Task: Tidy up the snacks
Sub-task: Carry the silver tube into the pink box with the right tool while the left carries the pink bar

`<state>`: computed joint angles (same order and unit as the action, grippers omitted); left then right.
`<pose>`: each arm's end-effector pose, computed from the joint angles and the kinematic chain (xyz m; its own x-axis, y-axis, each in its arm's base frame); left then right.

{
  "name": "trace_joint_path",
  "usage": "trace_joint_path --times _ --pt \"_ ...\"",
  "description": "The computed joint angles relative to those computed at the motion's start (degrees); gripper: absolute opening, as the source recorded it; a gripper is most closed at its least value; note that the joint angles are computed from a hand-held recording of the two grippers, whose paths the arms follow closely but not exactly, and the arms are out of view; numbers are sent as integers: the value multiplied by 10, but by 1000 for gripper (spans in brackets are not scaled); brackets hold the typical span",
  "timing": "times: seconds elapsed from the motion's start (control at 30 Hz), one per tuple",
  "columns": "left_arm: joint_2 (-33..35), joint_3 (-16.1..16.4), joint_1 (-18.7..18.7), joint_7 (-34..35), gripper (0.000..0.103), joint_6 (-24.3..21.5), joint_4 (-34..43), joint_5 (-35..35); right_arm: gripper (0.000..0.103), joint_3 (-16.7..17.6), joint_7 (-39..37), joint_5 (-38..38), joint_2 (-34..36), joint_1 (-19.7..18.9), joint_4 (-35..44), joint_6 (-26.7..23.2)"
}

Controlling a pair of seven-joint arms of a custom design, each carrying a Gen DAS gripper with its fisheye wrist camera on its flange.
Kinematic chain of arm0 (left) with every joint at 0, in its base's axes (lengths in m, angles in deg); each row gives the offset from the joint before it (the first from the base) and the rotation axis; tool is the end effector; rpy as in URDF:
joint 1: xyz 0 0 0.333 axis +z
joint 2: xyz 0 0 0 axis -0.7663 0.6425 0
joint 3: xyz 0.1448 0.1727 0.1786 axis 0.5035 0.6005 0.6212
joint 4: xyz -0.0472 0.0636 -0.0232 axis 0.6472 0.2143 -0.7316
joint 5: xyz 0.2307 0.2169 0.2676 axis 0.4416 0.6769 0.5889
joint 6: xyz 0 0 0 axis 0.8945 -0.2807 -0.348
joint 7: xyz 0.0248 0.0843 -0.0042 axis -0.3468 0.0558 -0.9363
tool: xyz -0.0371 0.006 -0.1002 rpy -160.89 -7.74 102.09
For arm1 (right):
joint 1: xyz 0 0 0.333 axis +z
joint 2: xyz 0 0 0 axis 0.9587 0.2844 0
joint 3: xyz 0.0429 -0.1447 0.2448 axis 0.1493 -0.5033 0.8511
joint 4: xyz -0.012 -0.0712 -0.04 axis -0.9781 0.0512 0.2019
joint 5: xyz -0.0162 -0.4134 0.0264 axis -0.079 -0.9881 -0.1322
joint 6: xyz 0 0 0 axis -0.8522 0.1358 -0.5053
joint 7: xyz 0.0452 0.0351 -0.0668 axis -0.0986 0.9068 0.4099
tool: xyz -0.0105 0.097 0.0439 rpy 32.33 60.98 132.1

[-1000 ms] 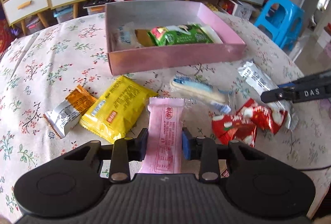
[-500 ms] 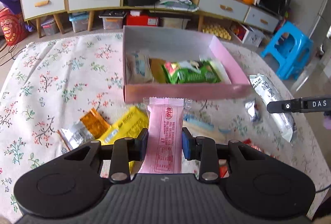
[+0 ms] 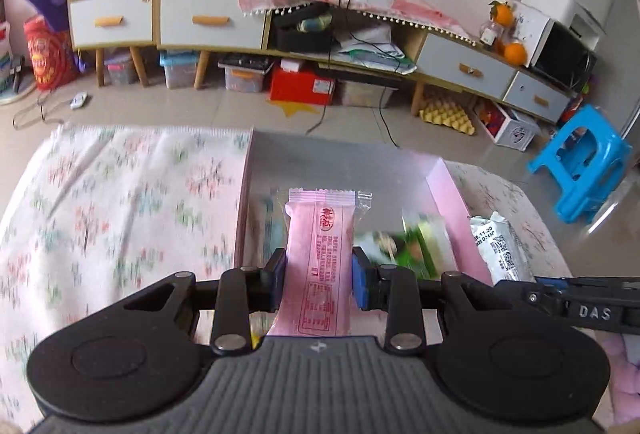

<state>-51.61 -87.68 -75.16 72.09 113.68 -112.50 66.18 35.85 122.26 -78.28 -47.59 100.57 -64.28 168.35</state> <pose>0.4273 -0.4415 0.4778 -0.3720 -0.9104 0.1810 -0.7039 0.1496 -0.6943 0.3953 0.3564 0.4737 -0.1647 -0.9477 -0.2735 -0.7283 0.3038 -0.6142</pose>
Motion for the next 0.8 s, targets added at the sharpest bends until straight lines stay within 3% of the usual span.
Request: trace_joint_path --times 0.2,0.3,0.4,0.5,0.57,0.63,0.8 --pt "57 7 8 -9 30 41 49 -1 29 -10 -19 -35 67 -18 67 6" --pt "77 17 6 -50 30 63 58 28 29 -17 -16 -56 101 -22 95 16" --pt "82 20 13 -71 30 121 38 34 29 -27 -8 -65 131 -24 118 26" --pt "93 18 17 -65 30 128 48 34 29 -36 11 -73 155 -23 136 34" --pt "102 -9 42 -19 30 147 50 -6 29 -42 13 -79 167 -23 145 41" --pt "113 -28 57 12 30 145 56 -38 29 -46 4 -77 182 -22 159 41" --pt "138 -31 55 28 30 112 81 -70 29 -55 -25 -69 208 -18 187 32"
